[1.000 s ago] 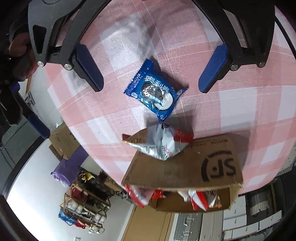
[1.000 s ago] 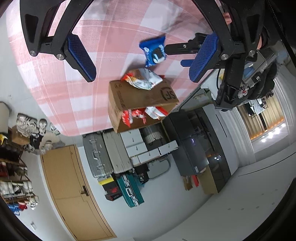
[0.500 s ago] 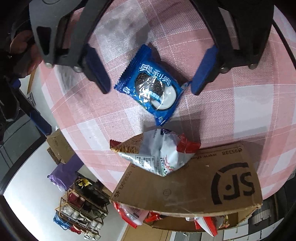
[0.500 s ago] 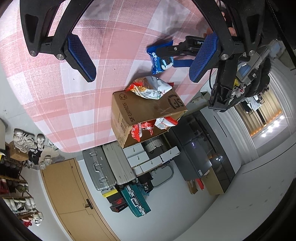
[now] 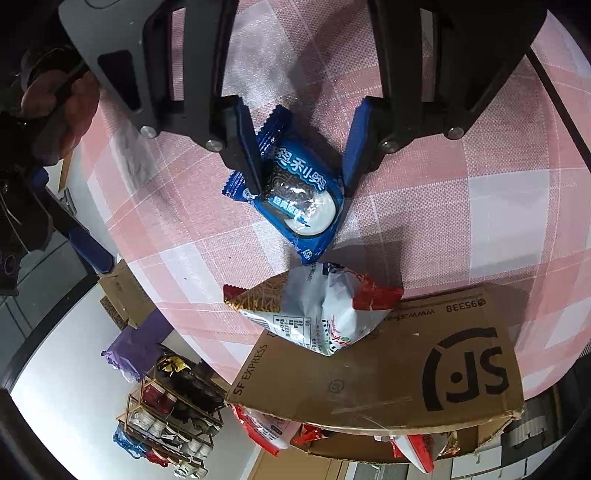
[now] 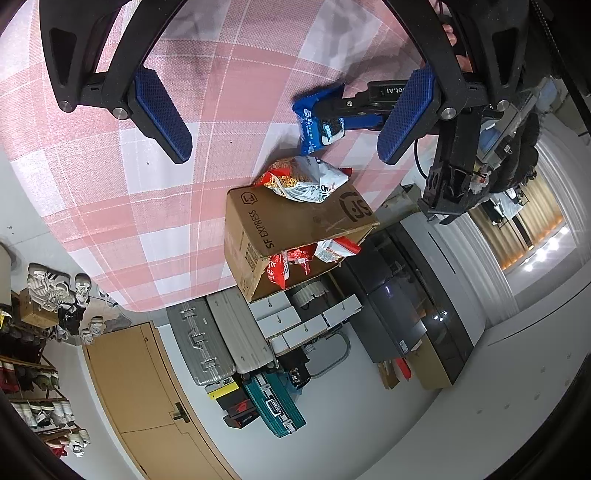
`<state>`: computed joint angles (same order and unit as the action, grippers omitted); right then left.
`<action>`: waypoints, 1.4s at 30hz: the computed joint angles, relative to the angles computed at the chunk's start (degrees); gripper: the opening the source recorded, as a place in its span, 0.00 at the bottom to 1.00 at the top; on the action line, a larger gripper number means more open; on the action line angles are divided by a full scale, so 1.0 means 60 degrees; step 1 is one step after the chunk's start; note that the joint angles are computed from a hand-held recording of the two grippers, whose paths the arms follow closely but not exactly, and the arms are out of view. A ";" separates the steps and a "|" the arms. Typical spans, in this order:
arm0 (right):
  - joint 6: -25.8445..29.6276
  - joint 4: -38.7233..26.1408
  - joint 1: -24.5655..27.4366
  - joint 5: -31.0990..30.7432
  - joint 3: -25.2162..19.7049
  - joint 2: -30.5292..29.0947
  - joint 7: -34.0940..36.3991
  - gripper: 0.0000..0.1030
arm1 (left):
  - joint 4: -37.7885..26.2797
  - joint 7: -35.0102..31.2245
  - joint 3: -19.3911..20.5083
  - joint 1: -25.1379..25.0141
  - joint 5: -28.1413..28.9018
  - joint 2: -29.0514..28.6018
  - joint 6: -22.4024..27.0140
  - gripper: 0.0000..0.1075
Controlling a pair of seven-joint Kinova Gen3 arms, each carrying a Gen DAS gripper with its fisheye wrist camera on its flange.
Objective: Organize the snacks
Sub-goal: 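Grasp the blue biscuit pack with the left gripper, then grasp the white noodle-snack bag with the right gripper while the left holds the biscuit pack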
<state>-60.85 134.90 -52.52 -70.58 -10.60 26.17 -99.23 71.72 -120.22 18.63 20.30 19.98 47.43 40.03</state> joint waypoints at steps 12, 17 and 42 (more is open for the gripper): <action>0.0402 -0.0225 0.0137 -0.0153 -0.0014 -0.0183 0.0608 0.99 | 0.0924 -0.1052 0.0568 -0.1187 0.0917 -0.0539 -0.0361 0.36; 0.1141 -0.0564 0.0548 0.0123 0.0078 -0.0239 0.0996 0.99 | 0.1246 -0.1290 0.0553 -0.1675 0.1322 -0.0733 -0.0498 0.36; 0.6755 -0.3634 0.3062 0.3192 0.1926 0.1100 -0.0526 0.99 | 0.1257 -0.1996 0.0306 -0.3002 0.2313 -0.0740 -0.0149 0.36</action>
